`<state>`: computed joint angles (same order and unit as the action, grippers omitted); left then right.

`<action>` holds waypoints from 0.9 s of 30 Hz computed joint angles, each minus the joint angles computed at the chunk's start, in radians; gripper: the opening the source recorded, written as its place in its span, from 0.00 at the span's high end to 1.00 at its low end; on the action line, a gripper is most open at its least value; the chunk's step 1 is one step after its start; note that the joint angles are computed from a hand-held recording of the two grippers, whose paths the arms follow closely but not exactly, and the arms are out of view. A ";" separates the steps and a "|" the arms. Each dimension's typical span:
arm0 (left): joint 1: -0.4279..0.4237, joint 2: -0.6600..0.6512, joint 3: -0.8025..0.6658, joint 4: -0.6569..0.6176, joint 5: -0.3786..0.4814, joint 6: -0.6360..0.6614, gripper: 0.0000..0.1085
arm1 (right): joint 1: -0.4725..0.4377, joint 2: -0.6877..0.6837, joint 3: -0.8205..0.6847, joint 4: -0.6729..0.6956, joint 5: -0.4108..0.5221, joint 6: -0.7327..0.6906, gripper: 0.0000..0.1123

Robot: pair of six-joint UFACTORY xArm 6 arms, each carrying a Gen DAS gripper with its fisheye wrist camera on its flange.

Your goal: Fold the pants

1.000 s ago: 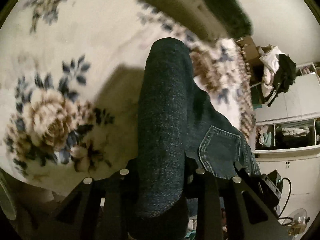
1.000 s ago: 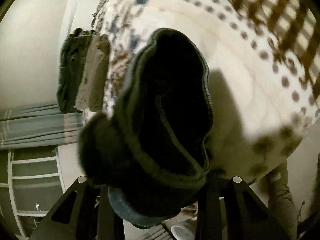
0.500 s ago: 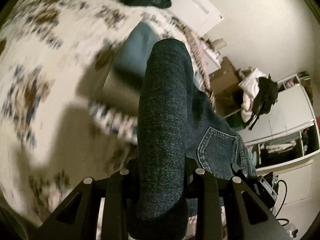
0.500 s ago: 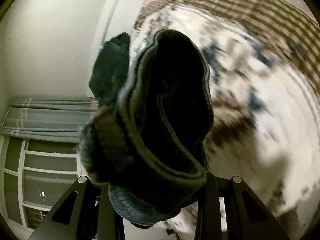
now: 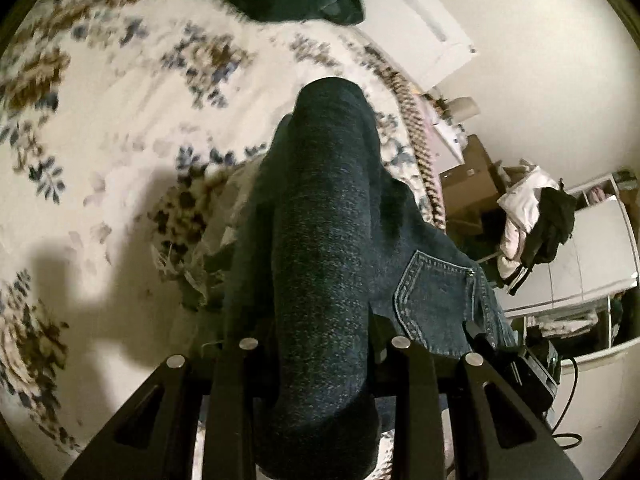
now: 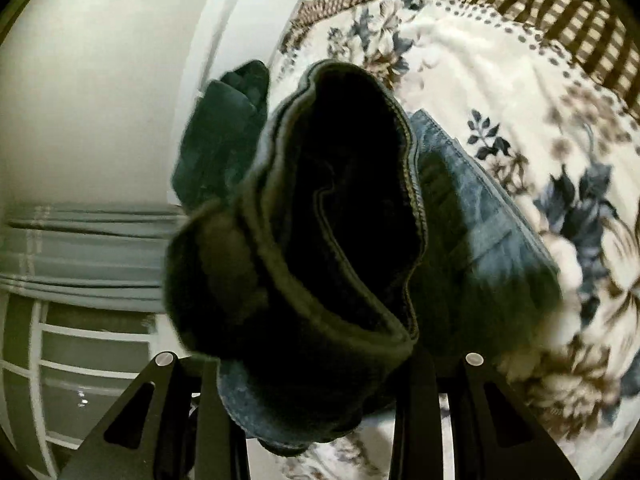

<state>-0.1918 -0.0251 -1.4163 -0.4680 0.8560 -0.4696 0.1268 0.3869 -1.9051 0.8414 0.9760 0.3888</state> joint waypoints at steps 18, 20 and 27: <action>-0.148 0.137 -0.395 0.557 0.420 -0.087 0.18 | 0.069 0.117 -0.429 -0.628 0.509 0.096 0.13; -0.165 0.147 -0.434 0.596 0.465 -0.086 0.15 | 0.108 0.125 -0.493 -0.756 0.561 0.076 0.10; -0.258 0.159 -0.560 0.744 0.613 -0.108 0.15 | 0.175 0.059 -0.568 -0.981 0.639 0.040 0.09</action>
